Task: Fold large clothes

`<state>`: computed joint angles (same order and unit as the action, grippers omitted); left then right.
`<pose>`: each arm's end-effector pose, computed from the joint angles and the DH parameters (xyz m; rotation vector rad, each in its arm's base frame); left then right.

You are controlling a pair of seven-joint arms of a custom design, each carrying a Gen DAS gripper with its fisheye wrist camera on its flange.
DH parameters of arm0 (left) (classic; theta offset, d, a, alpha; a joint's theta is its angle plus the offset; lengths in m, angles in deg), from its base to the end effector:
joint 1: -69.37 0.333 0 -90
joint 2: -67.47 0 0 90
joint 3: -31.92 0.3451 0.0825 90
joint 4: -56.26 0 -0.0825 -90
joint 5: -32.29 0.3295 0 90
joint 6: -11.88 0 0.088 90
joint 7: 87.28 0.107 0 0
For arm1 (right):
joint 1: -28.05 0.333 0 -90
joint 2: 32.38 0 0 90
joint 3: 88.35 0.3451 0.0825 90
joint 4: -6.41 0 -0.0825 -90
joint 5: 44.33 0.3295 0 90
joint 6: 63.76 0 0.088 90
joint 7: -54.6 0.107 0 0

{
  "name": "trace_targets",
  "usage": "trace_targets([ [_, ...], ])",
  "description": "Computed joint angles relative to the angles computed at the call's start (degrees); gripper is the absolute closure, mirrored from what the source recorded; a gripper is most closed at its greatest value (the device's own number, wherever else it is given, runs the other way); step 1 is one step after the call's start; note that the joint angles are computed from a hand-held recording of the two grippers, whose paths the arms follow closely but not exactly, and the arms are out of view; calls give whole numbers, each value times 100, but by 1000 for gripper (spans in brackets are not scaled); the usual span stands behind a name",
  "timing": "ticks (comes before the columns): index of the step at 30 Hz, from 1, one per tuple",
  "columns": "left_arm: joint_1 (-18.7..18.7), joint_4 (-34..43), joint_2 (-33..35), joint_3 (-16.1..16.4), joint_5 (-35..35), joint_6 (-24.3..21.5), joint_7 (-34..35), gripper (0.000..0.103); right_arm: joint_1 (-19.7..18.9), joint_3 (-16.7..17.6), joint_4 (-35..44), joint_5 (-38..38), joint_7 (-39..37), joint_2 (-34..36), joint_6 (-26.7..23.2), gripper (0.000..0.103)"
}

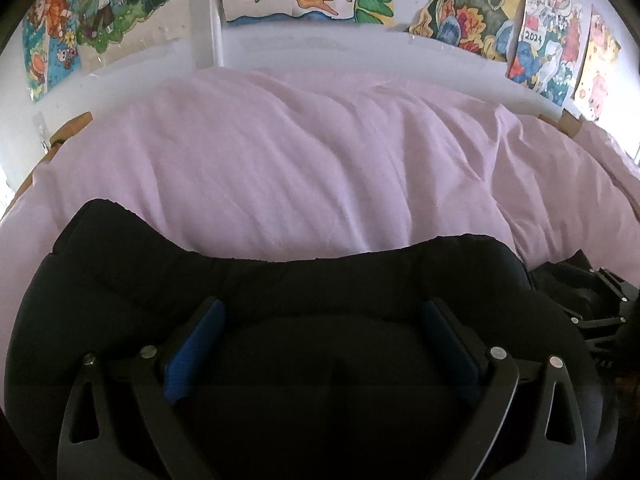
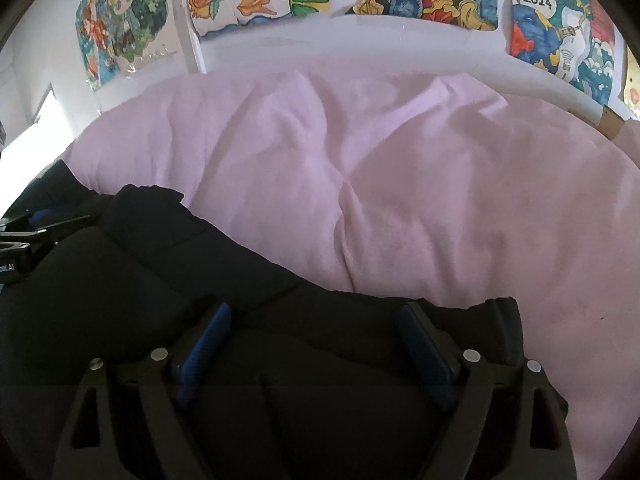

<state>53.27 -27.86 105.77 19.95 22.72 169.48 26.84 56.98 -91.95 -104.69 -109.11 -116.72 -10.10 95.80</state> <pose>0.6692 -0.3006 0.4147 -1.1726 2.4907 -0.8610 0.5336 0.3021 0.3781 -1.5221 2.0068 -0.6403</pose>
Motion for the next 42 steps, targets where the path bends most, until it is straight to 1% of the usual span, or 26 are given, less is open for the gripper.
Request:
trace_targets([
  [2, -31, -102, -36, 33, 38, 122, -5, 5, 6, -7, -28, -21, 32, -17, 14, 17],
  [3, 30, -193, -52, -50, -11, 278, 79, 5, 24, -21, -50, -72, 87, -40, 13, 17],
  [7, 136, -425, -151, -165, -124, 489, 242, 5, 78, -27, -94, -305, 346, -116, -65, 17],
  [10, 251, -633, -254, -327, -282, 659, 412, 5, 93, -26, -220, -701, 804, -248, -44, 17],
  [12, 381, -704, -310, -465, -435, 645, 554, 5, 15, 46, -292, -795, 899, -331, 16, 17],
  [14, 461, -704, -366, -534, -577, 529, 628, 5, -48, 113, -322, -836, 960, -399, 39, 17],
  [16, 522, -788, -481, -579, -721, 542, 694, 5, -51, 185, -387, -861, 979, -555, -84, 17],
  [18, 679, -1022, -678, -731, -993, 739, 820, 5, -55, 281, -383, -864, 909, -690, -210, 17],
  [19, 854, -1169, -797, -904, -1215, 839, 961, 5, -57, 323, -416, -929, 957, -787, -193, 17],
  [22, 1443, -1533, -1159, -1450, -1992, 883, 1570, 5, -92, 453, -519, -1296, 1218, -1024, 113, 17],
  [24, 1725, -1809, -1458, -1647, -2449, 851, 2034, 5, -56, 565, -555, -1583, 1333, -1144, 145, 17],
  [25, 1771, -1940, -1597, -1643, -2586, 840, 2207, 5, -29, 629, -564, -1735, 1391, -1187, 128, 17],
  [26, 1778, -2167, -1800, -1571, -2656, 902, 2364, 5, -13, 695, -557, -1787, 1363, -1202, 87, 17],
  [28, 1666, -2464, -2033, -1393, -2721, 1053, 2560, 5, 54, 844, -482, -1597, 959, -1155, -93, 16],
  [30, 1651, -2785, -2214, -1348, -2941, 1209, 2934, 5, 108, 923, -401, -1333, 484, -1056, -172, 16],
  [31, 1589, -2911, -2274, -1262, -2959, 1232, 3024, 5, 164, 947, -372, -1196, 300, -1009, -281, 15],
  [33, 1317, -3087, -2292, -919, -2737, 1249, 2926, 5, 260, 952, -328, -944, 77, -919, -474, 11],
  [34, 1117, -3177, -2289, -694, -2504, 1312, 2732, 5, 282, 941, -308, -805, -16, -861, -513, 7],
  [35, 1048, -3262, -2273, -630, -2421, 1414, 2685, 5, 298, 926, -293, -656, -112, -800, -547, 1],
  [36, 1165, -3294, -2247, -766, -2577, 1473, 2878, 5, 313, 893, -297, -554, -124, -745, -554, 0],
  [37, 1271, -3335, -2229, -914, -2758, 1560, 3063, 5, 308, 848, -312, -511, -77, -693, -455, 0],
  [38, 1320, -3362, -2218, -985, -2862, 1616, 3169, 5, 307, 803, -328, -501, -46, -658, -355, 0],
  [40, 1279, -3389, -2210, -949, -2859, 1656, 3194, 5, 364, 737, -350, -530, 10, -610, -305, 0],
  [42, 1252, -3409, -2212, -924, -2833, 1700, 3195, 5, 426, 704, -342, -533, 3, -587, -362, 0],
])
